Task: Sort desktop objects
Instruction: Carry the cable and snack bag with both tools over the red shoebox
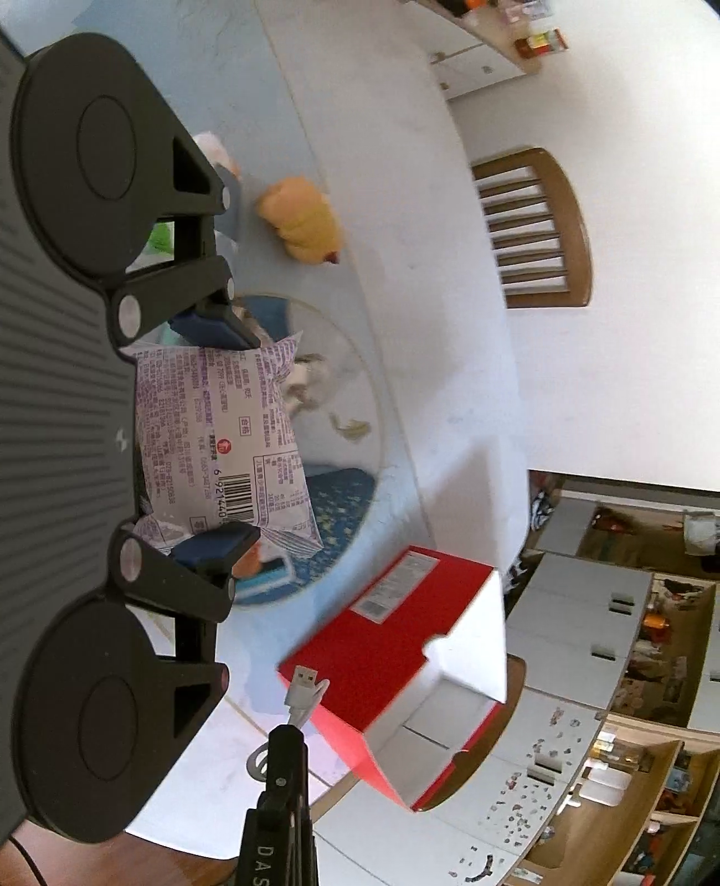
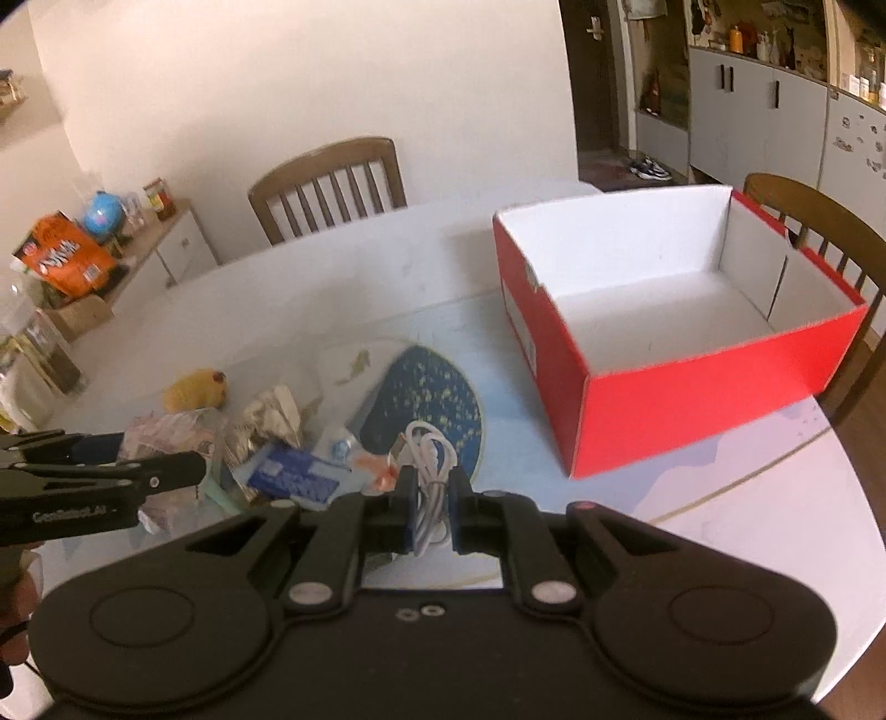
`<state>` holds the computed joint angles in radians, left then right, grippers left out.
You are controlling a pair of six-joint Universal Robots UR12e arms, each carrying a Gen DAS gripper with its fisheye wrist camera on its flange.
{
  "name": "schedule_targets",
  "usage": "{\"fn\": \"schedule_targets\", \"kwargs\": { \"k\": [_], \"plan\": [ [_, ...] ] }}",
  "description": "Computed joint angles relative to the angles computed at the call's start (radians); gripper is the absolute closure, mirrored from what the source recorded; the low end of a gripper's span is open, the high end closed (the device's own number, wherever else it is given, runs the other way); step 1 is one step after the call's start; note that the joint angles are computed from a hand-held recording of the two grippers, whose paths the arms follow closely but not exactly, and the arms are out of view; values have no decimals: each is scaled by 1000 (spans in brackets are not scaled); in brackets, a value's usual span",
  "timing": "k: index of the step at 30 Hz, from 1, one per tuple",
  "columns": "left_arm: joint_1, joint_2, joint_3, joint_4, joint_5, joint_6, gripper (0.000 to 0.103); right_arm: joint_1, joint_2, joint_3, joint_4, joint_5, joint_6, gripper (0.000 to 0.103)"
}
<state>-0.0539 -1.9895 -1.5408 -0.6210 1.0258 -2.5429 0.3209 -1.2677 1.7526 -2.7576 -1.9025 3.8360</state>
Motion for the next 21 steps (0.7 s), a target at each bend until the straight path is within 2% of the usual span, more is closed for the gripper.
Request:
{"fn": "schedule_targets", "kwargs": {
  "k": [9,21],
  "plan": [
    [-51,25,-15,57,16,-59,38,-48,-50,48,-53,55,-85,93],
    [-131,30,-2,66,54,-96,38,-123,-116,120,-109,119,-155,93]
  ]
}}
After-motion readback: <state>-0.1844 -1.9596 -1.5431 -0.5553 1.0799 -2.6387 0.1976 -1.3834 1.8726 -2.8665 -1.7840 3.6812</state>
